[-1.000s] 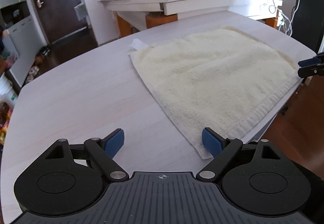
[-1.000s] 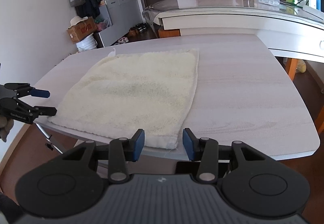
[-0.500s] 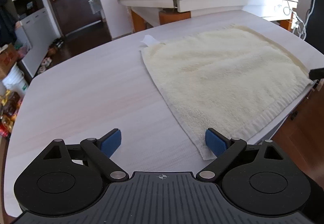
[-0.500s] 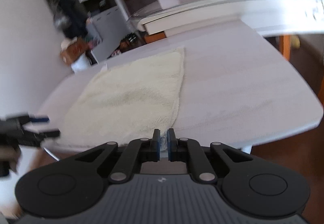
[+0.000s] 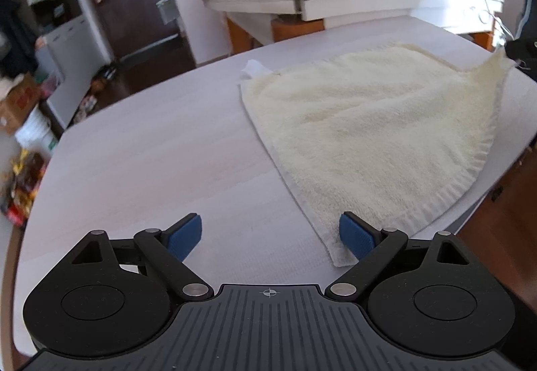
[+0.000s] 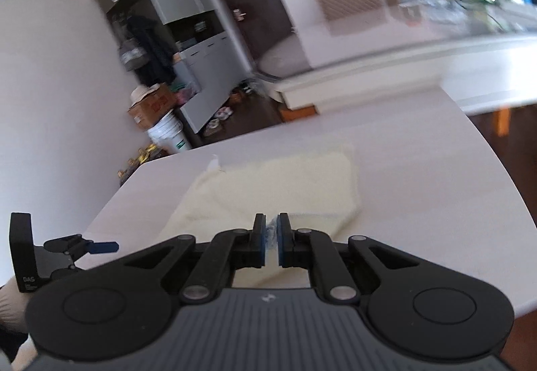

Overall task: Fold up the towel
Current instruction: 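Grasp a towel corner with the right gripper and lift it, then carry the corner diagonally across to the opposite corner and release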

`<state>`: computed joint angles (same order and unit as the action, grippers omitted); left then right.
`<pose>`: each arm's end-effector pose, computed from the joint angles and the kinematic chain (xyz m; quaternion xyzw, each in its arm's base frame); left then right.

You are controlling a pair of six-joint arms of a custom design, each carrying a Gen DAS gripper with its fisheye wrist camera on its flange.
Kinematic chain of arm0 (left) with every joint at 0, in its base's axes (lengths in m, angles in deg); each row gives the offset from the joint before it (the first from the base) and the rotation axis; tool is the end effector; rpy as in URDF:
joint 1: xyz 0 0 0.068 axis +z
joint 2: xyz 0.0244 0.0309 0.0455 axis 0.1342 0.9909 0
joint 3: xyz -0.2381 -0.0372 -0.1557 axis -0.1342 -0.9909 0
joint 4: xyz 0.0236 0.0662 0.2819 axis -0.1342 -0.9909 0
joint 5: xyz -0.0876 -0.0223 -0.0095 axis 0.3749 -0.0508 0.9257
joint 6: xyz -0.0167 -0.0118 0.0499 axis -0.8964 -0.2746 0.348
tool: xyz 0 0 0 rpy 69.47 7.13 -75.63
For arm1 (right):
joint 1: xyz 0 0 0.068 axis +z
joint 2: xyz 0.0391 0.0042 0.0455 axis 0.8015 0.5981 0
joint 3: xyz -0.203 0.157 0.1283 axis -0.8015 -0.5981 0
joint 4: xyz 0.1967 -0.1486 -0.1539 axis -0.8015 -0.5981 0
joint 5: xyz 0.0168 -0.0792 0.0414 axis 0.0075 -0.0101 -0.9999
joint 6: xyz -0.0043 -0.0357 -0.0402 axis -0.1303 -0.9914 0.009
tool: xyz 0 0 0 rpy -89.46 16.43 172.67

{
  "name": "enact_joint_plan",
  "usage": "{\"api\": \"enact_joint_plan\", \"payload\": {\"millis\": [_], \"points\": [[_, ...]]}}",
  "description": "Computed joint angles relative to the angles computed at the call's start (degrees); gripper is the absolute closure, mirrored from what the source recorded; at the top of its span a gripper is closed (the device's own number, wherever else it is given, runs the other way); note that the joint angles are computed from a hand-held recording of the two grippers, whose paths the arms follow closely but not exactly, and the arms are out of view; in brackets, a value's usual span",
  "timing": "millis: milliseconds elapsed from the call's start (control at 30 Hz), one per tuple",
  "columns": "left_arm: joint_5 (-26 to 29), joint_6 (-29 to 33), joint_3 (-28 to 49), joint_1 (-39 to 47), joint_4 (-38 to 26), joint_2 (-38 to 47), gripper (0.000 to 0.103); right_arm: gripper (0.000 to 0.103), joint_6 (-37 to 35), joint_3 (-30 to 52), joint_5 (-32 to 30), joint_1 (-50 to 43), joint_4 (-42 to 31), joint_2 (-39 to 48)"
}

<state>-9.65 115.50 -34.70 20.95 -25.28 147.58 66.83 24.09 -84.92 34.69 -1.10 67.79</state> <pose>0.1731 0.0322 0.0047 0.1517 0.9211 0.0141 0.3584 0.1805 -0.0363 0.0458 -0.0497 0.8725 0.2304 0.4281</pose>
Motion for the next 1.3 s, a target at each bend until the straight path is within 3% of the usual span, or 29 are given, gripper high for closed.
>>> {"api": "enact_joint_plan", "payload": {"millis": [233, 533, 667, 767, 1100, 1300], "points": [[-10.5, -14.8, -1.5, -7.1, 1.6, -0.3, 0.009, 0.096, 0.2, 9.5, 7.2, 13.4, -6.8, 0.0], [-14.3, -21.4, -0.2, -8.4, -7.9, -5.6, 0.003, 0.096, -3.7, 21.7, 8.6, 21.5, -15.0, 2.9], [-15.8, -24.7, 0.9, -9.2, -15.4, -9.7, 0.003, 0.096, -4.4, 26.2, 9.1, 24.2, -16.3, 5.0], [-15.0, -25.9, 2.1, -8.3, -21.0, -12.2, 0.003, 0.096, -5.3, 31.0, 9.5, 26.7, -18.1, 8.1], [-13.7, -25.2, 4.4, -5.5, -30.6, -16.6, 0.004, 0.096, -4.9, 45.4, 11.4, 33.2, -21.5, 21.9], [-13.2, -23.4, 4.4, -4.8, -30.4, -16.4, 0.003, 0.096, -4.3, 51.2, 12.9, 35.7, -23.9, 28.3]]}}
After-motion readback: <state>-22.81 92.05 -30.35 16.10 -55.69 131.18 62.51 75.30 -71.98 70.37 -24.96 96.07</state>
